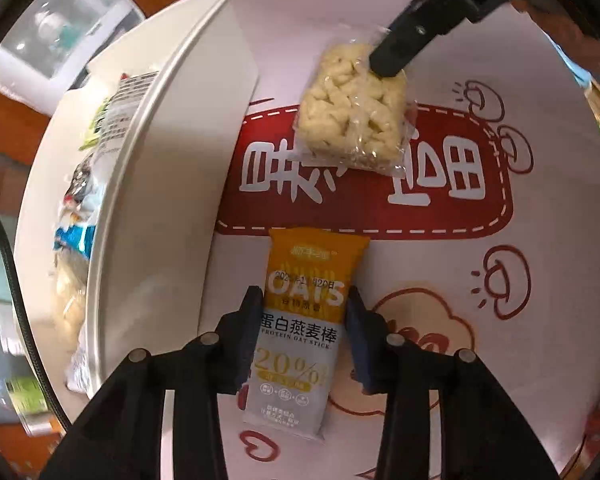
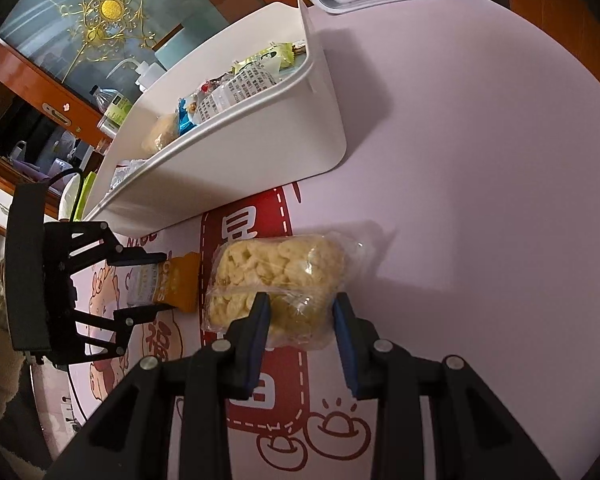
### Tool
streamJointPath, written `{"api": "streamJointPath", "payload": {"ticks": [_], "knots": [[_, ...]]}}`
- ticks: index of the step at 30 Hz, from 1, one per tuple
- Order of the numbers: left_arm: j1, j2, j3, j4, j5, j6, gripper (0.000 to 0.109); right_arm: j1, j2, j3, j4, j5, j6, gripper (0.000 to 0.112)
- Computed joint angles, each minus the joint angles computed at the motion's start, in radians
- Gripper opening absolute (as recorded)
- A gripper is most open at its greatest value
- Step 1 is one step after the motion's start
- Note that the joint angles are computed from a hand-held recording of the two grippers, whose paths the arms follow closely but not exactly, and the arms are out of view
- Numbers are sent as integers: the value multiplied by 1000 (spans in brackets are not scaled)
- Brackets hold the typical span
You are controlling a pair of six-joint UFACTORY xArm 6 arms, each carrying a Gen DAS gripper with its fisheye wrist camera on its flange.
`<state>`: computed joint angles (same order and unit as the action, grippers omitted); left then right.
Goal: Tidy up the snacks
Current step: 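Grasp the orange-white oat bar with the left tool while the right tool grasps the clear nut bag, then lift the oat bar and nut bag over the white tray and release them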
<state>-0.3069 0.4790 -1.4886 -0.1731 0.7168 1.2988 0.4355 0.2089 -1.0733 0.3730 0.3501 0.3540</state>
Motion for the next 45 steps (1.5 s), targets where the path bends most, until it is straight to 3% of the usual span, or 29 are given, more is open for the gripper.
{"api": "streamJointPath", "payload": {"ticks": [9,17,22,26,32,36,42,43,44,45], "knots": [[77,-117,54,-312,137,-142,37,13,-39,12,-42,4,20,29],[86,-297,163,-450,40,-281,38,35,-95,-14,-121,5,26,28],[53,-332,141,-270,-129,-549,38,43,-125,-97,-277,-14,76,28],[55,-300,31,-203,-155,-700,38,36,-106,-219,-459,-9,159,28],[70,-210,-189,-81,-164,-907,38,29,1,-503,-878,78,385,28],[83,-90,-395,-38,-126,-1004,38,24,103,-695,-963,143,412,28],[82,87,-652,76,-59,-1123,41,21,330,-1032,-894,304,298,31],[80,114,-684,105,-50,-1144,47,24,384,-1109,-883,351,267,34],[76,131,-702,139,-45,-1164,72,30,432,-1179,-873,403,241,37],[74,143,-711,171,-45,-1183,89,34,492,-1267,-862,461,212,46]]}}
